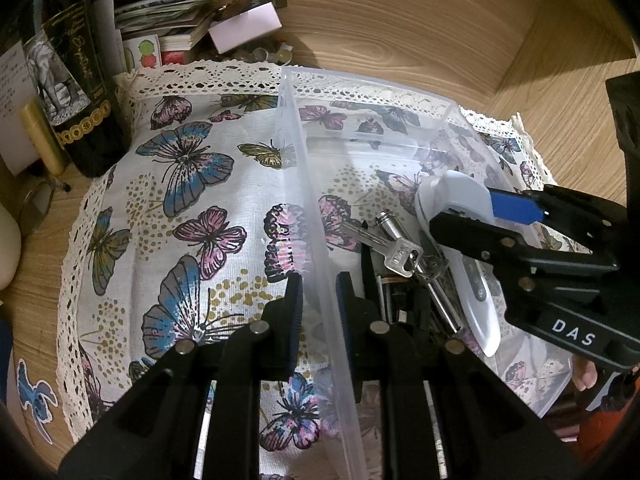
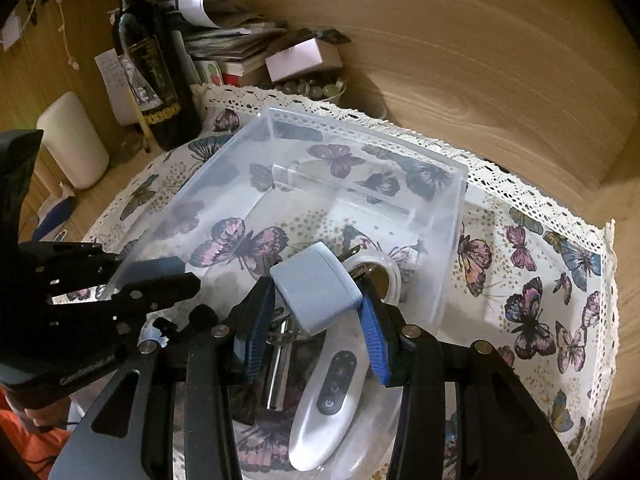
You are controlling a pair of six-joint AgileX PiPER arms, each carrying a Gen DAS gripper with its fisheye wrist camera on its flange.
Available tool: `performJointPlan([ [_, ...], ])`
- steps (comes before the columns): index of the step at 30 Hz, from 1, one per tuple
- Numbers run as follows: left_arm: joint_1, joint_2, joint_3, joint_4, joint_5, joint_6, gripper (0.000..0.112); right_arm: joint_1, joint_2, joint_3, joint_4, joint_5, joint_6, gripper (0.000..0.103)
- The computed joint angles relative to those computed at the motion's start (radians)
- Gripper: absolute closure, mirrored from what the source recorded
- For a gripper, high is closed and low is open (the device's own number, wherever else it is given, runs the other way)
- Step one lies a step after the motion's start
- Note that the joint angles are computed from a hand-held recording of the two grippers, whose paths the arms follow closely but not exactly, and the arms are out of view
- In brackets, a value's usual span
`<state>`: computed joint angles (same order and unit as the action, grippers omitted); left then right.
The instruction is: Organize rigid objects
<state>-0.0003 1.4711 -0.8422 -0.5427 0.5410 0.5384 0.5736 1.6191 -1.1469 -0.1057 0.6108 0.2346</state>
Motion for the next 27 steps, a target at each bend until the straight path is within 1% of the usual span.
performJointPlan([
  [4, 0.000, -0.001, 0.001, -0.002, 0.001, -0.002, 0.096, -0.004, 0.010, -0.013, 0.016, 0.009, -0.016, 0.064],
  [10, 0.004, -0.004, 0.003, -0.009, 0.005, -0.005, 0.096, 0.005, 0.002, -0.012, 0.002, 0.009, 0.004, 0.064],
  [12, 0.005, -0.003, 0.001, -0.010, 0.008, -0.009, 0.096, 0.009, -0.007, -0.007, -0.006, 0.008, 0.014, 0.060],
  [14, 0.008, -0.001, -0.002, -0.010, 0.014, -0.015, 0.096, 0.015, -0.030, 0.009, -0.026, -0.002, 0.039, 0.052],
  [18, 0.012, -0.011, 0.001, -0.014, 0.023, -0.021, 0.096, 0.029, -0.084, 0.045, -0.080, -0.014, 0.102, 0.047],
  [20, 0.011, -0.031, 0.012, -0.011, 0.020, -0.026, 0.096, 0.032, -0.111, 0.064, -0.102, -0.020, 0.129, 0.041],
  [22, 0.009, -0.065, 0.029, -0.001, 0.009, -0.039, 0.096, 0.037, -0.139, 0.083, -0.130, -0.025, 0.162, 0.038],
  [27, 0.003, -0.148, 0.063, 0.020, 0.005, -0.067, 0.096, 0.048, -0.215, 0.137, -0.177, -0.041, 0.229, 0.036],
])
